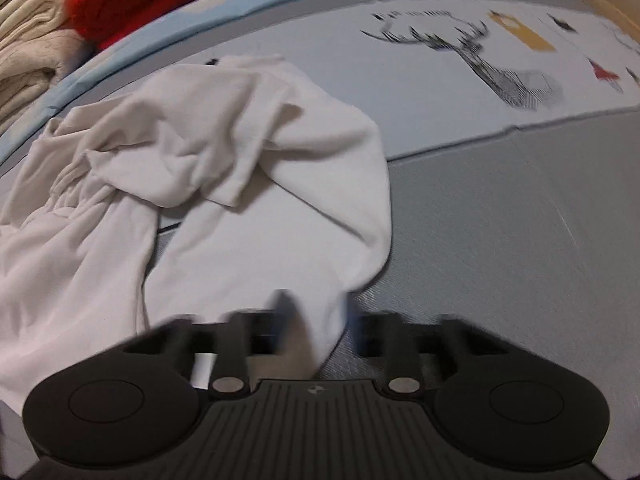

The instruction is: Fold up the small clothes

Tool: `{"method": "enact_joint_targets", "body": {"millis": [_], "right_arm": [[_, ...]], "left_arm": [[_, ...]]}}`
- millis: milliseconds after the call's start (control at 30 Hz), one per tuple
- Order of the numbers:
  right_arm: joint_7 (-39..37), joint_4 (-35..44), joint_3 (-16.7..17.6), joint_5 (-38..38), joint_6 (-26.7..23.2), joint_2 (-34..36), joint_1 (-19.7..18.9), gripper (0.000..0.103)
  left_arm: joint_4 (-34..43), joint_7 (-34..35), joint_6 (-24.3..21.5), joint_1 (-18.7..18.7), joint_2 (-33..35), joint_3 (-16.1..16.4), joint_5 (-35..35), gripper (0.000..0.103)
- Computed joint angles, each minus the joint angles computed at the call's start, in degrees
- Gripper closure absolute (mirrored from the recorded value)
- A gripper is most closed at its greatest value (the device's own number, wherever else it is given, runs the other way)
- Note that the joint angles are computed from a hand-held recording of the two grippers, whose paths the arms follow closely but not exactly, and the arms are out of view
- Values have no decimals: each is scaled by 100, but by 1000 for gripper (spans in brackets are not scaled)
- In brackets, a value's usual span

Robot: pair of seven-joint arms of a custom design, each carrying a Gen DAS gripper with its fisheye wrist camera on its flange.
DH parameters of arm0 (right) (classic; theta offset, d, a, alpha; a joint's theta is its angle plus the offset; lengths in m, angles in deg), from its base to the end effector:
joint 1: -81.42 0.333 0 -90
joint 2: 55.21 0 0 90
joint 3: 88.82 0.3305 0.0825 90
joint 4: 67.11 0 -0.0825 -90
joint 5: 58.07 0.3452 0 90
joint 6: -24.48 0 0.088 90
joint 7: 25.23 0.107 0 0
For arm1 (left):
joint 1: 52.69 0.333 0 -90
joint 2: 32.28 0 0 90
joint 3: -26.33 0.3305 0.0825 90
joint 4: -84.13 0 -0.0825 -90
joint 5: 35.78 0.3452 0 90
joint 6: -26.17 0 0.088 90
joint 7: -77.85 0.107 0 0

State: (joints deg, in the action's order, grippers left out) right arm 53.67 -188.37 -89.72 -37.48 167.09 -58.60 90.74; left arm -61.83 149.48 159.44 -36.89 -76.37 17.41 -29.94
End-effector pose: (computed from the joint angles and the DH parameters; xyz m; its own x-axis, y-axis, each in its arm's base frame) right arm 0.5256 0.0759 0.5187 0.1512 -0.9604 -0.2340 -0.9037 -0.0384 -0.4264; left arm 0.3165 0.0259 0.5889 0.4035 -0.9142 -0.0375 -0.7773 -0.3208 -0.5412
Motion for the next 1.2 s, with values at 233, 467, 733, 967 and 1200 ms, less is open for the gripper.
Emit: {"method": "enact_joint_targets", "body": {"millis": [233, 467, 733, 967, 1200], "right_arm": [[257, 303, -127, -381, 870, 181, -203, 99], [2982, 1277, -707, -3199, 2092, 1096, -760, 98], [1351, 720, 52, -1825, 2033, 491, -1030, 90], [-1451, 0, -192, 1409, -982, -730, -105, 80], [-138, -884, 102, 203, -904, -1212, 279, 89]], "left_arm": [[3, 468, 145, -493, -46, 133, -313, 99], [-9, 1538, 217, -1450, -66, 364, -1313, 99], [-48, 1444, 208, -1099, -245, 159, -1446, 99], [10, 1293, 69, -830, -334, 180, -1319, 99], [-38, 1175, 63, -759, -486, 20, -1132, 99]]}}
